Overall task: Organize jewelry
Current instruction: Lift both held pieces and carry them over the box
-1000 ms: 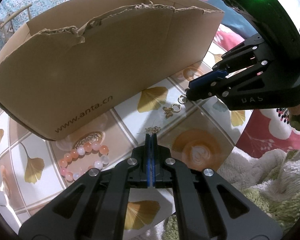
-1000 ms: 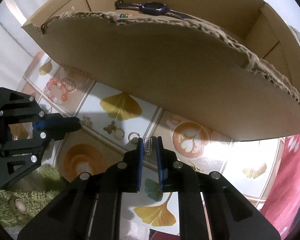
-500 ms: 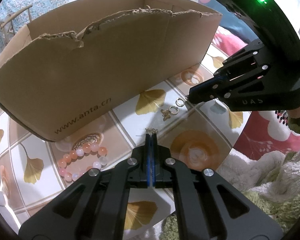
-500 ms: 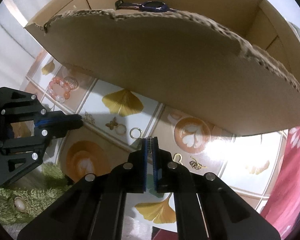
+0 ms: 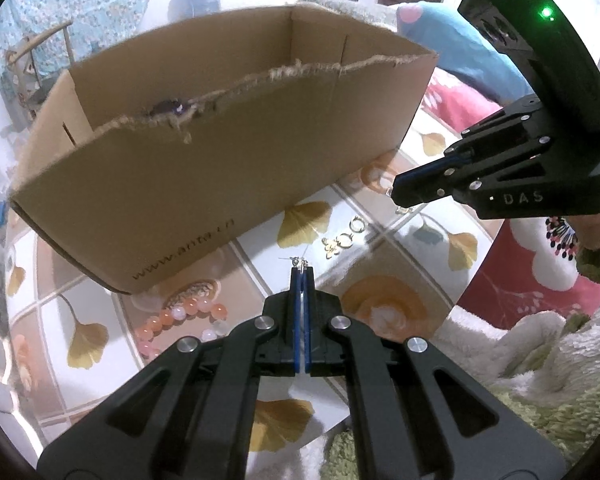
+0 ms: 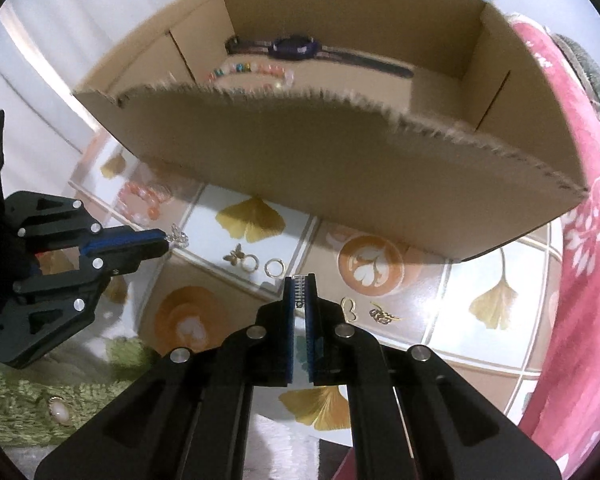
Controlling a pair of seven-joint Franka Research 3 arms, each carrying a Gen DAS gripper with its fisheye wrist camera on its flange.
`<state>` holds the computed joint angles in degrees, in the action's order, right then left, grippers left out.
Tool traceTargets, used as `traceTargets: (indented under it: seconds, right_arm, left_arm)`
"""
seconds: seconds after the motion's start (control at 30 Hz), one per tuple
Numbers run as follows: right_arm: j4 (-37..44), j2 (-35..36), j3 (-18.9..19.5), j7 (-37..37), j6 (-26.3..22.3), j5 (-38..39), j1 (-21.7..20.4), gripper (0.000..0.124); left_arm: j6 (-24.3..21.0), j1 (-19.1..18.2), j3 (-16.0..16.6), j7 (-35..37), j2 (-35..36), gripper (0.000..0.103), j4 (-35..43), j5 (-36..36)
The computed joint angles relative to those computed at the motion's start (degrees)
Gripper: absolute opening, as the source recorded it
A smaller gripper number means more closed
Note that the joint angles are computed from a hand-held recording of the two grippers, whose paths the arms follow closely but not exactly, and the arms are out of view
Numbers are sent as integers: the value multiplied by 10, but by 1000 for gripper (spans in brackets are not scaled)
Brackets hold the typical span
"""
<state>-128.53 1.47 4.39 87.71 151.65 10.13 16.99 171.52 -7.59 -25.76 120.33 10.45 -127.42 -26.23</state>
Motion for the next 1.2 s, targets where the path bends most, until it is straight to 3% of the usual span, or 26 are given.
traceTargets:
  seconds: [0.17,0.33,0.37,0.5,0.63,0.7,0.8,0.87,0.93,1.03,1.13,1.2]
  right_arm:
    - [-21,-34,2,-12,32,13,1,5]
    - [-24,-57,1,-80,71,74,6,5]
    - [-25,-65,-1,-100,81,90,9,5]
    - [-3,-77,-15,-210,102,190,25,5]
    - [51,-46,-21,-293,103,257,25,5]
    - [97,-8,-21,-299,81,259,11,5]
    - [179,60,-21,-267,12,226,-13,5]
    - [234,101,-20,-249,-37,207,-29,5]
    - [300,152,-23,-215,-93,169,-37,5]
    - [380,211,-24,-176,-158,127,-45,5]
    - [449,262,-30,-139,-203,82,-42,5]
    - [489,291,-31,-121,-230,67,-45,5]
  left_arm:
    - [20,15,-25,60,-28,0,-13,-69]
    - [18,12,-27,169,-68,0,-9,-192]
    - [13,12,-29,219,-79,0,-2,-248]
    - [-11,-3,-7,374,-99,0,35,-414]
    - [18,-32,17,450,-77,1,85,-462]
    - [27,-50,37,407,-48,1,110,-400]
    - [-9,-75,83,232,5,1,158,-205]
    - [-54,-77,96,176,45,1,208,-133]
    - [-128,-93,126,90,101,1,292,-40]
    - [-227,-99,140,18,183,1,418,37]
    - [-340,-91,132,-33,262,1,544,72]
    - [-378,-94,131,-67,299,1,600,101]
